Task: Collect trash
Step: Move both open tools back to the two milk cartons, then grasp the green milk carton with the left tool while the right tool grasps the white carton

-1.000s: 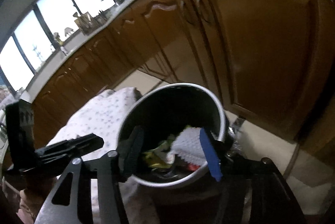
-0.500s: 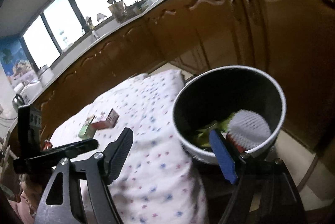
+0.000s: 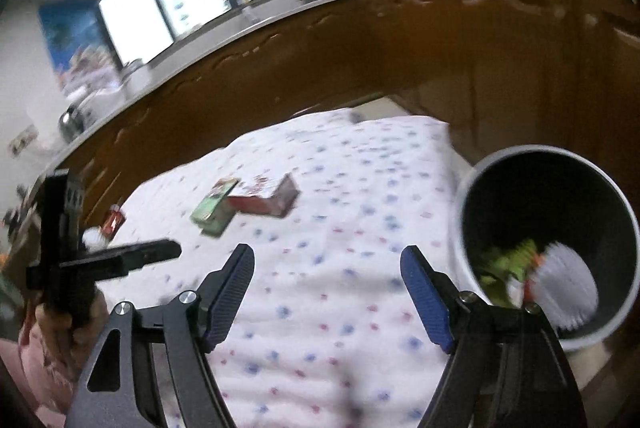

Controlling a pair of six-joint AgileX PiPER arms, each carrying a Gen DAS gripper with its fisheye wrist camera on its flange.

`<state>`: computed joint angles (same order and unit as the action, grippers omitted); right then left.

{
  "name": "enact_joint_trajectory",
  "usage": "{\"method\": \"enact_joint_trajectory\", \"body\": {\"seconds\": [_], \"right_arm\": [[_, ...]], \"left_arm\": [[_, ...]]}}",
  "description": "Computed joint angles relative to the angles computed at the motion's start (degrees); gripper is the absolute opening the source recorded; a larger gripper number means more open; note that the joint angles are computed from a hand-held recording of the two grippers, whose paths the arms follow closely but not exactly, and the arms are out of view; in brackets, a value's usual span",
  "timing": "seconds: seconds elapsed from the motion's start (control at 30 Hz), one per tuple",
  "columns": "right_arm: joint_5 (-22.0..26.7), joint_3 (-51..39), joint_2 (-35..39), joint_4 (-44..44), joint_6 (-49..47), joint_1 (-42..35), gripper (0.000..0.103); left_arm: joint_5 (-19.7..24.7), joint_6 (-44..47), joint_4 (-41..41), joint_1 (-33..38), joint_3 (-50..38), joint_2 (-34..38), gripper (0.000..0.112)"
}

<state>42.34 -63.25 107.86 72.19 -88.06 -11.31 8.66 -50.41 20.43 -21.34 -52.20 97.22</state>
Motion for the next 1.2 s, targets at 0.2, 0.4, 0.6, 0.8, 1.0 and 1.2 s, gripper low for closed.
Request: {"method": "enact_joint_trajectory", "body": {"seconds": [0.2, 0.4, 0.6, 0.8, 1.0, 1.2], "right_arm": [[-0.7, -5.8, 3.1, -6.0, 3.7, 5.1, 0.077], [0.5, -12.2, 7.1, -10.9, 6.7, 8.5, 0.077], [1.7, -20.5, 11.8, -17.7, 8.5, 13.2, 0.077], [3.3, -31.6, 18.3, -27.3, 13.4, 18.3, 0.077], [3.8, -45.0, 26.6, -39.4, 18.5, 24.4, 0.077], [13.4, -67.4, 39.2, -49.1, 28.2, 27.3, 0.073]], "left_arm": [[2.2, -3.6, 5.7, 3.4, -1.4, 0.6, 0.060], [7.6, -0.4, 6.4, 5.7, -9.7, 6.9, 0.067], [13.9, 9.7, 2.3, 6.9, -20.0, 15.1, 0.066], [6.0, 22.4, -12.5, 12.1, -11.9, 11.1, 0.047], [3.1, 31.2, -22.5, 13.7, -4.4, 5.1, 0.047], [3.1, 32.2, -23.6, 12.5, -2.1, 3.2, 0.047]]}}
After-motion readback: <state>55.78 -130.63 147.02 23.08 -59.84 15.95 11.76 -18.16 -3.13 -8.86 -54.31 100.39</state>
